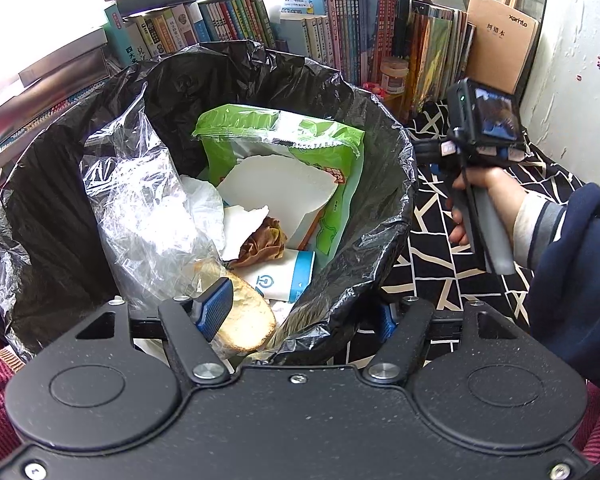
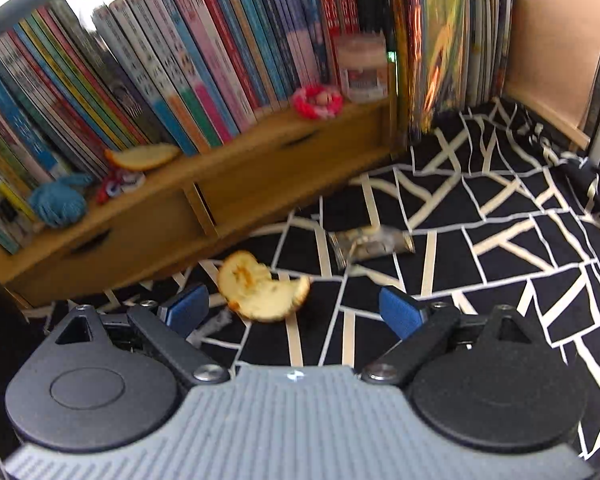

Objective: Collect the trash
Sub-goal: 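Grasp the orange peel with the right gripper and lift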

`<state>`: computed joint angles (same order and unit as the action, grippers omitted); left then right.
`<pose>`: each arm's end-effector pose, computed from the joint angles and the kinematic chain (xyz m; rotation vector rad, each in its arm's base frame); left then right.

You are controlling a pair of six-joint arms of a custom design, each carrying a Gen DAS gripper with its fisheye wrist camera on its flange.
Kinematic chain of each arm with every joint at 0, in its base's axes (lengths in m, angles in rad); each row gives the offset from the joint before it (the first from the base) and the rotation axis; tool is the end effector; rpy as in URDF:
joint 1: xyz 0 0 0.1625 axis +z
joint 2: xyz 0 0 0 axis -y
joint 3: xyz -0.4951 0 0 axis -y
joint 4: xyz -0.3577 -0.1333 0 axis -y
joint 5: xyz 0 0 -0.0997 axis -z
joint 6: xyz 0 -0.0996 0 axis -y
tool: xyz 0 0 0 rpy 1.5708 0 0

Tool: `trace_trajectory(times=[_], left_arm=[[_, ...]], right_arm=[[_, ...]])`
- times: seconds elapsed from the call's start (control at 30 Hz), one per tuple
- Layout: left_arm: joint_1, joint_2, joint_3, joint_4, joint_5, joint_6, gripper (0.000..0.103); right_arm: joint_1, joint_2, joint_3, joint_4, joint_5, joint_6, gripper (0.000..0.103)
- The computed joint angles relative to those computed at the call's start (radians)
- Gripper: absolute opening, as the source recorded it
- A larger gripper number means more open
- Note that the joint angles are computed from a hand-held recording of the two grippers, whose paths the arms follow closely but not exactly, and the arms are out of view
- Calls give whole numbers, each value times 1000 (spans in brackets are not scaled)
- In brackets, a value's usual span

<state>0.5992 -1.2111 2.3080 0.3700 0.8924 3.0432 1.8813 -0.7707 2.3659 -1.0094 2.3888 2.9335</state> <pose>-0.0930 -0.3007 0.2202 1.0358 2.3304 -0.5727 0.1641 -0.3129 0.0291 0.0669 -2.1724 1.1814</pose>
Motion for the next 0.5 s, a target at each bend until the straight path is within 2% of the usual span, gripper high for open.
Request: trace_trajectory(times=[0.3, 0.5], left_arm=[[0, 9, -6, 11, -2, -24, 69], [-3, 13, -5, 9, -6, -28, 69]], right_arm=[[-34, 54, -68, 26, -22, -55, 97], [-64, 80, -152, 109, -25, -36, 97]])
